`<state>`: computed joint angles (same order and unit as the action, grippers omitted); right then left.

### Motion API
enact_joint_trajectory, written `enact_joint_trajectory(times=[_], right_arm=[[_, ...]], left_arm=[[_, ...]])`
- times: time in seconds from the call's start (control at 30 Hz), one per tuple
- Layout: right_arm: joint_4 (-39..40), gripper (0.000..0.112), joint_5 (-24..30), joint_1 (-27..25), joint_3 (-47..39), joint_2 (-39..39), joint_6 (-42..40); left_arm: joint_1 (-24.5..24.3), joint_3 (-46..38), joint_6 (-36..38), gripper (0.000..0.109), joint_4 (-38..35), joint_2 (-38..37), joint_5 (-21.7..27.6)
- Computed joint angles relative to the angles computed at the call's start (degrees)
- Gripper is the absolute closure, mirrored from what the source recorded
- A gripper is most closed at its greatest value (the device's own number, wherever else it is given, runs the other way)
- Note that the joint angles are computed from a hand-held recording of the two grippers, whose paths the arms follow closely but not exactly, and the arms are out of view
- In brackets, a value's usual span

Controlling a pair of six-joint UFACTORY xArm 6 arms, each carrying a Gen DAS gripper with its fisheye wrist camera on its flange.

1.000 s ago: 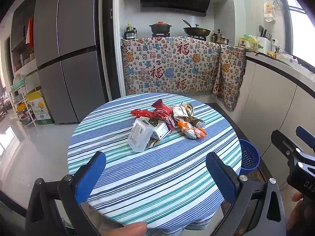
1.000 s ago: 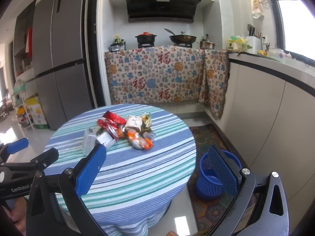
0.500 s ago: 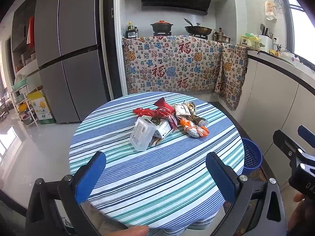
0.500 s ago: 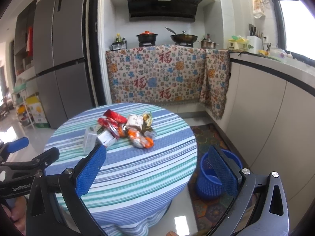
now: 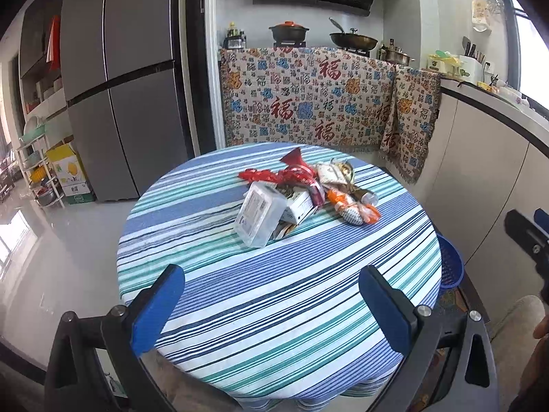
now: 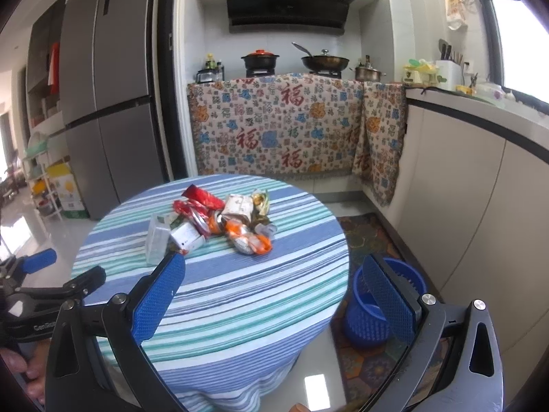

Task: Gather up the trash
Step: 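Grasp the clear plastic box with the left tool while the right tool approaches the orange wrapper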

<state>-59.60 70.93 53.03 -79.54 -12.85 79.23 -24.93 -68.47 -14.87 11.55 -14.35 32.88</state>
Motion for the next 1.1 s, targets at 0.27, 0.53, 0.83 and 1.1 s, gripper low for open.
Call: enact_joint_trajectory(times=[0.27, 0.53, 0.83, 1.1], right_arm=[[3.7, 0.009, -5.6, -4.0, 2.5, 0.5, -1.3], [10.3, 0.009, -13.1, -9.2, 4.5, 3.9, -4.8], [21.8, 0.009, -20.6, -14.5, 3.8, 11.6, -14.3], [29.2, 0.009, -23.6, -16.8, 1.9, 16.9, -19.7]], left_arm=[[4.6, 1.2, 10.7, 0.006, -15.8, 6.0, -2.7], [5.7, -3.5, 19.8, 0.006, -21.3, 14.1, -4.3], [7.1, -16.5, 24.3, 0.006, -21.8, 26.2, 0.1], [8.2, -27.3, 34.8, 0.006, -28.6, 34.1, 2.8]])
